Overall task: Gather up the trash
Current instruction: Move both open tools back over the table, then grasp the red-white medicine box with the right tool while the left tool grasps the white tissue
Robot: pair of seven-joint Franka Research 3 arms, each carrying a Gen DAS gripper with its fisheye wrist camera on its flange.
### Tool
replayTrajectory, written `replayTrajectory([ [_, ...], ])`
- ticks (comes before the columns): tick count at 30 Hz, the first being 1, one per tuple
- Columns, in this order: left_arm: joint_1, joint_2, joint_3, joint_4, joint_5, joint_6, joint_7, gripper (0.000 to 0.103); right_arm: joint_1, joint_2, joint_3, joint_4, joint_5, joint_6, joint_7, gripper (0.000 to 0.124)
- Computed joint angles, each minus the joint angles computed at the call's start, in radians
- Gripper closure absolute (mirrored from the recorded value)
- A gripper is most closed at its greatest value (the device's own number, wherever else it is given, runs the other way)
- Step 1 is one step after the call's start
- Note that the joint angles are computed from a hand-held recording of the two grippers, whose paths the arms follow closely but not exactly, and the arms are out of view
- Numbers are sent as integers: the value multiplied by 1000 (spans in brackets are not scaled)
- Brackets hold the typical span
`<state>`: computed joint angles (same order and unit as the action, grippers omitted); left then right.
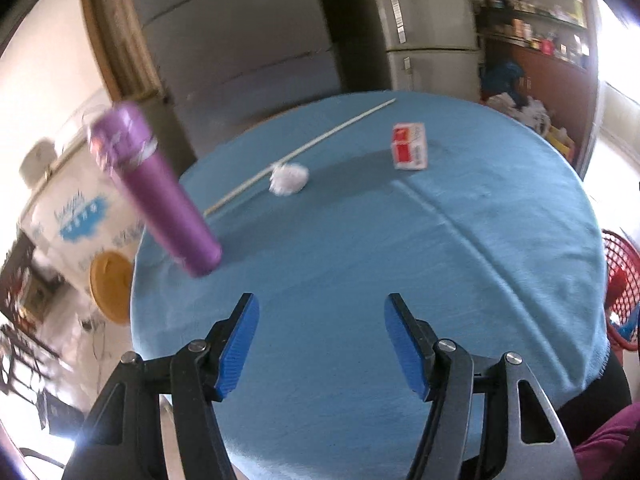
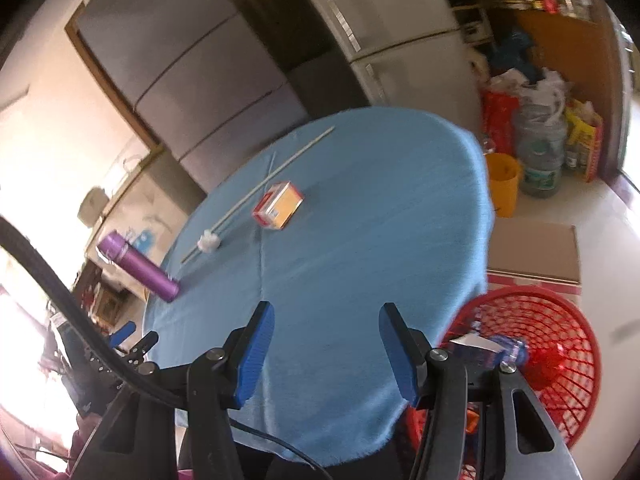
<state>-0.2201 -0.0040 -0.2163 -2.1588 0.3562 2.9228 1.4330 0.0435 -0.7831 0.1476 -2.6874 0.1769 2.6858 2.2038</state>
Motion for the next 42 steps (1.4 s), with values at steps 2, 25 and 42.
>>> replayTrajectory([
  [2, 6, 17, 6, 10, -10, -13, -5, 37, 33, 92, -27, 50, 21, 32, -34, 65],
  [25, 69, 131, 52, 91, 102, -43, -136, 37, 189, 1156, -214, 1105, -183, -213, 183, 59],
  [42, 8, 352, 31, 453, -26, -118, -49, 37, 186, 1113, -220, 990, -243, -211, 159, 75],
])
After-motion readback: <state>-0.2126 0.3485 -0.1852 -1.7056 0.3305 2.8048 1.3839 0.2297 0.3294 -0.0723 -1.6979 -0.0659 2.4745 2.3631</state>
